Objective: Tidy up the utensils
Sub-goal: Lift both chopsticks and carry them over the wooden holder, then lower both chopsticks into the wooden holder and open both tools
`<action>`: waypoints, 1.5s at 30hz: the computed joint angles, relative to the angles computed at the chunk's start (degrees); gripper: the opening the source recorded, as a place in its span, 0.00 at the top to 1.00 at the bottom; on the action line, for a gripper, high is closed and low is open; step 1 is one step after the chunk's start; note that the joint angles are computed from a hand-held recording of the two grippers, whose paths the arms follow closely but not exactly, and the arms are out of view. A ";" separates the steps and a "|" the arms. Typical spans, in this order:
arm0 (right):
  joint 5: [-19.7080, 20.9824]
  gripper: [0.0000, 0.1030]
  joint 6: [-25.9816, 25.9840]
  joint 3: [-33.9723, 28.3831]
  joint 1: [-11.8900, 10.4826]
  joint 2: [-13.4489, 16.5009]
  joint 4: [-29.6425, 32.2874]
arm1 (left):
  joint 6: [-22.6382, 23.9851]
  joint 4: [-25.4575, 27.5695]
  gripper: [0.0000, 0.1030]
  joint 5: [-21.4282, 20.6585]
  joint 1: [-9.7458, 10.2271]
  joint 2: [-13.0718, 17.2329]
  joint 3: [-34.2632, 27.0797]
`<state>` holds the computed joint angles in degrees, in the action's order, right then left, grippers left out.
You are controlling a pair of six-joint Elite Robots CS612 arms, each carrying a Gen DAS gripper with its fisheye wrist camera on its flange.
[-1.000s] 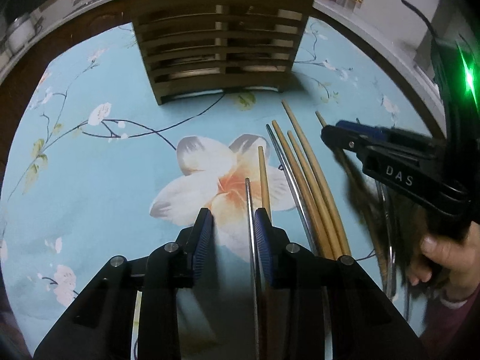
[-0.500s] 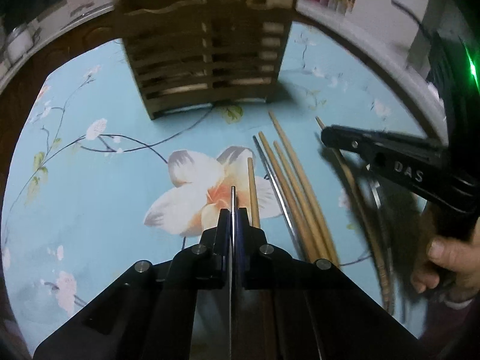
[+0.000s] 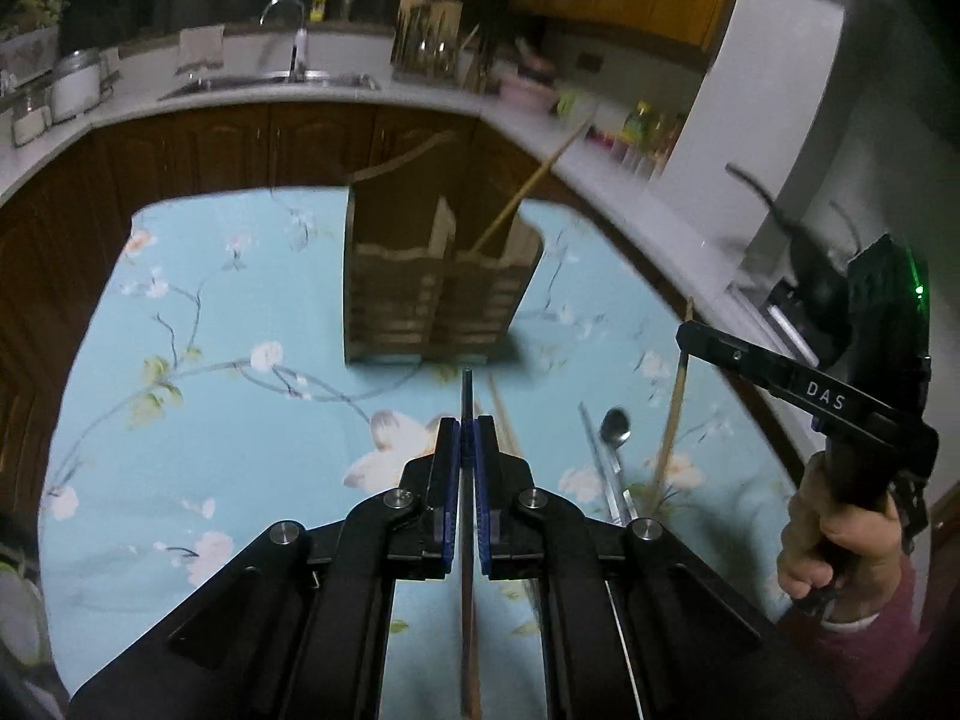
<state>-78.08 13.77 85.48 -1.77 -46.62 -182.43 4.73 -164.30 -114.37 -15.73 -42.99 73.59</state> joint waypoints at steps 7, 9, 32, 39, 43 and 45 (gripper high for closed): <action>-0.52 0.95 -0.37 -0.22 0.34 -0.93 -3.54 | -2.43 -4.29 0.96 -1.75 0.98 -0.65 0.28; -0.58 0.95 -0.49 -0.69 0.38 -0.89 -3.95 | -3.56 -5.28 0.96 -1.99 1.20 -0.41 -0.30; -4.78 0.95 2.27 -9.86 -0.21 2.32 -9.87 | -12.61 -12.46 0.96 1.91 1.44 5.95 -15.58; -6.80 0.95 4.17 -16.67 -0.52 5.76 -10.98 | -16.81 -12.87 0.96 5.88 0.83 11.80 -26.89; -9.48 0.95 3.30 -19.84 -0.14 8.26 -11.04 | -18.09 -11.59 0.96 9.45 0.29 15.43 -32.27; -10.33 0.95 2.88 -20.89 0.03 9.40 -10.68 | -18.97 -10.24 0.96 10.13 0.16 17.24 -34.46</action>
<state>-88.41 16.66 64.59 -1.74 -37.22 -193.11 -14.24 -174.54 -104.24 -15.56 -25.75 39.13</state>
